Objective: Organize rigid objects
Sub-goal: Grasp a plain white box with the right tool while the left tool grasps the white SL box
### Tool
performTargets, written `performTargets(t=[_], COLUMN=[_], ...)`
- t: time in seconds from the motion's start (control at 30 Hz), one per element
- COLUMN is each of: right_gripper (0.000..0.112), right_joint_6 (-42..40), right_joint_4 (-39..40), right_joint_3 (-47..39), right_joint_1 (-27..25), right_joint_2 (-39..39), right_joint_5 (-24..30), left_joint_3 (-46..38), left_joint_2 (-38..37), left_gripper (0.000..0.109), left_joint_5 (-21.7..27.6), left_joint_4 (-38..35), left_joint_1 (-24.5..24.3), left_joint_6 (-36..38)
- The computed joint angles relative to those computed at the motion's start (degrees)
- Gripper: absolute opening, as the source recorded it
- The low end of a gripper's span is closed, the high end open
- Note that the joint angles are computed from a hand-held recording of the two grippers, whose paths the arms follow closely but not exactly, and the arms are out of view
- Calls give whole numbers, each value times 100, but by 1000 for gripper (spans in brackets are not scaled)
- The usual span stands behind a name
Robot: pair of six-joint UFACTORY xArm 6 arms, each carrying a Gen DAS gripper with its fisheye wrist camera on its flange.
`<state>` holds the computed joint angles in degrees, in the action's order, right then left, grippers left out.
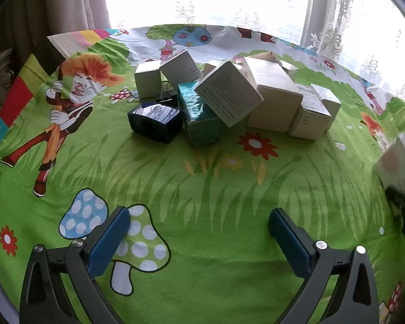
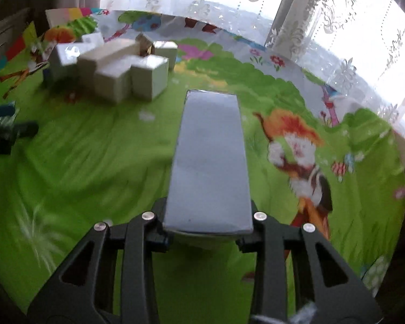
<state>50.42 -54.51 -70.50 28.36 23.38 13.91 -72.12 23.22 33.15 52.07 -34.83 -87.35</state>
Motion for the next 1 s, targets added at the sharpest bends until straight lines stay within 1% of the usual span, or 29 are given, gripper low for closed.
performTargets(t=[0.03,0.07,0.1,0.13,0.17,0.23,0.27,0.3,0.33,0.37,0.4,0.43,0.47,0.5,0.53,0.57,0.6,0.63,0.7,0.73,0.77,0.8,0.87,0.93,0.97,1.0], right_gripper=[38,38,38,38,38,39,39,39,39,39,39,39,39,39,39,39,39,39,39,39,39,39,39,39,39,39], right_joint_6=[160,297,268,203,177,171,200,263,271,319,353,355,351,343,310,243,182,120,-7,-50,-101,-115,-126,-71,-12,53], right_joint_4=[-115,-237,-185,-93,-52,-27,-77,-147,-174,-238,-279,-280,-264,-241,-182,-99,-21,59,225,284,347,365,362,279,194,115], right_joint_3=[23,97,114,80,28,35,-5,-17,-56,-75,-75,-79,-76,-68,-51,-43,-37,-28,-4,6,11,11,6,-11,-25,-33], right_joint_1=[-17,-39,-55,-47,-49,-45,-26,5,15,30,41,43,41,36,27,6,-12,-28,-58,-66,-73,-74,-74,-64,-53,-38], right_joint_2=[0,-64,-81,-48,3,1,19,15,39,46,40,42,44,45,39,43,47,49,48,47,47,48,45,45,45,42], right_joint_5=[-48,-76,-81,-60,-54,-57,-3,57,93,132,154,157,143,119,82,34,-5,-44,-123,-148,-168,-171,-161,-119,-79,-43], left_joint_3=[-1,-46,-160,-327,-653,-1183,-1379,-1512,-1750,-2017,-2495,-2750,-3086,-3191,-3180,-2966,-2516,-2174,-1105,-692,-181,135,431,591,618,629], left_joint_2=[-2,6,45,106,254,507,591,649,780,947,1271,1453,1707,1788,1790,1642,1325,1085,302,7,-337,-500,-561,-545,-533,-514], left_gripper=[103,103,103,103,102,101,101,101,101,101,101,101,91,55,45,42,42,41,42,42,42,42,43,43,48,60], left_joint_5=[9,117,337,654,1212,2036,2180,2128,2038,2063,2261,2382,2496,2476,2320,2035,1674,1484,883,658,285,-68,-396,-541,-576,-587], left_joint_4=[-24,-112,-136,-108,106,714,872,939,879,784,748,782,832,796,628,474,561,728,1100,1235,1308,1313,1218,1185,1079,870], left_joint_1=[-2,-26,-70,-130,-250,-423,-441,-407,-341,-307,-295,-298,-288,-264,-211,-147,-115,-135,-211,-242,-266,-269,-302,-283,-267,-237], left_joint_6=[34,121,290,526,872,1315,1481,1640,1955,2248,2630,2809,3045,3160,3223,3047,2631,2240,1205,777,336,135,71,13,55,169])
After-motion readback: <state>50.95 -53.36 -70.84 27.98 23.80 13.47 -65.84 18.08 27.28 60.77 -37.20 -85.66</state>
